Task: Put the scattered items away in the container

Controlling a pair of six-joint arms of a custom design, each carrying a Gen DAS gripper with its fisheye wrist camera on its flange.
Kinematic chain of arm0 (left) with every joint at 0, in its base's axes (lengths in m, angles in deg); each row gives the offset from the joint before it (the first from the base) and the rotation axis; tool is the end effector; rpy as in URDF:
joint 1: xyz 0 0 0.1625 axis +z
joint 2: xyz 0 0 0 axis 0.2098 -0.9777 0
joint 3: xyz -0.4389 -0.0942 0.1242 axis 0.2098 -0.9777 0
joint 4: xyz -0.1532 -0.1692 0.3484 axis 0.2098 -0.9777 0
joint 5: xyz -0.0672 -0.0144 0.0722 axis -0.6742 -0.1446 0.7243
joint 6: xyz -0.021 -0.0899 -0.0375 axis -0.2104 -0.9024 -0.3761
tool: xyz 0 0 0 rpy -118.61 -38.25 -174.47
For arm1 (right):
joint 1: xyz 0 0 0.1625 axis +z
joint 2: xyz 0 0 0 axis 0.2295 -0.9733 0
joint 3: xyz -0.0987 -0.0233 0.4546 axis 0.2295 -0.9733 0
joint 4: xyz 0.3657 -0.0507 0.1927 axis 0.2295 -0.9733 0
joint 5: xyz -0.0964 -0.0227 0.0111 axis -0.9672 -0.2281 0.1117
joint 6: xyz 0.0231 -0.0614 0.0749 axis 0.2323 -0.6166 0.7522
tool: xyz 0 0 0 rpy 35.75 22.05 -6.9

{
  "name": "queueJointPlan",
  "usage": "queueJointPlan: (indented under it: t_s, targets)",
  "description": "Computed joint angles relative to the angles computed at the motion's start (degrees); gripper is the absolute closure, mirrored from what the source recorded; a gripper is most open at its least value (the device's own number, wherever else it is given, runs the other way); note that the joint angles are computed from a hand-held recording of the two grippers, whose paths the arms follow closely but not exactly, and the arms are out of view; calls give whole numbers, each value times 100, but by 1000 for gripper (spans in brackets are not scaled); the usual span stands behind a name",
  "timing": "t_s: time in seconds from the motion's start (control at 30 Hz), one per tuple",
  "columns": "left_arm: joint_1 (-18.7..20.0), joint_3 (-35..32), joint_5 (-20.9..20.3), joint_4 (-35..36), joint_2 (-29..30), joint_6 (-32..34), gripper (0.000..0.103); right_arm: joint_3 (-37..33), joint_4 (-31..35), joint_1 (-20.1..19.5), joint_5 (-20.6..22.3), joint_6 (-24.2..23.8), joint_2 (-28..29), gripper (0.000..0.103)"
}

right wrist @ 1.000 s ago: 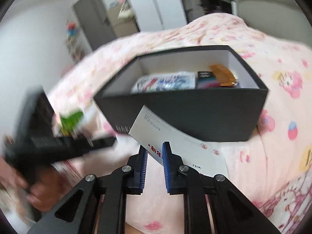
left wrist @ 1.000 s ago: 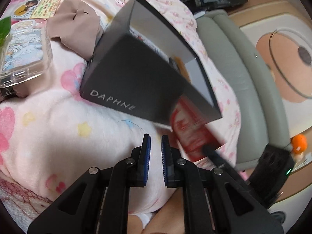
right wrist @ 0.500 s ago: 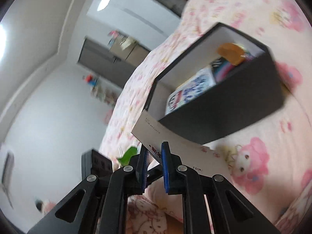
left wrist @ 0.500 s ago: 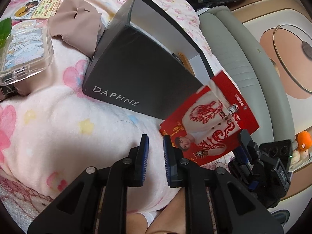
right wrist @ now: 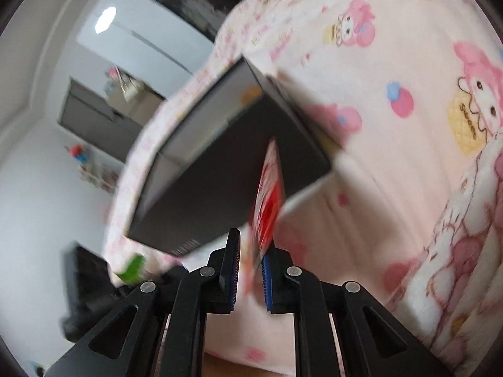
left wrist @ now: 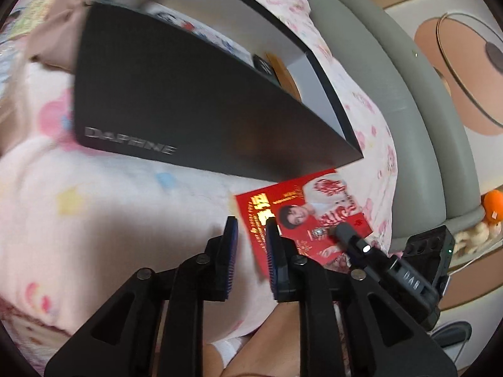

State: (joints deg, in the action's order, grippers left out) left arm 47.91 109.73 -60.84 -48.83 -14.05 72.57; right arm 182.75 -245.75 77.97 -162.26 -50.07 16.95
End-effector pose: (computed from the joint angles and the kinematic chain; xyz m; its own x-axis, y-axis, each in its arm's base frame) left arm -0.3065 -0.7844 0.0729 -0.9252 0.3737 0.0663 0.3755 0.9267 0.0171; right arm 0.1077 -0.6200 0.2935 -0.8986 0.4380 0.0260 0.2264 0.5135 -0.8277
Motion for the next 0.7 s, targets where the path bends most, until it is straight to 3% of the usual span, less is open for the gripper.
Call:
queueJointPlan:
  t_s: [0.1, 0.17, 0.2, 0.27, 0.4, 0.53, 0.6, 0.7]
  targets:
    - [-79, -194, -54, 235, 195, -24, 86, -195, 328, 223, -565, -307, 31, 90]
    - [-120, -237, 4, 394, 234, 48, 86, -335, 366, 396, -1029, -664, 78, 77]
    - [-139, -253, 35, 435, 269, 56, 86, -485, 473, 538, -1550, -899, 149, 73]
    - [-157, -300, 70, 546, 344, 52, 84, -636, 499, 667, -2053, -1128, 245, 62]
    - [-153, -300, 59, 656, 391, 86, 82, -650, 436, 735, -2359, -1383, 258, 61]
    - [-152, -321, 44, 667, 399, 23, 82, -562, 731, 671, -2255, -1166, 45, 61]
    - [-161, -396, 97, 758, 435, 35, 82, -611, 630, 665, -2304, -1297, 31, 61]
    - [-219, -655, 270, 1045, 569, 116, 80, -867, 917, 620, -2485, -1622, 82, 50]
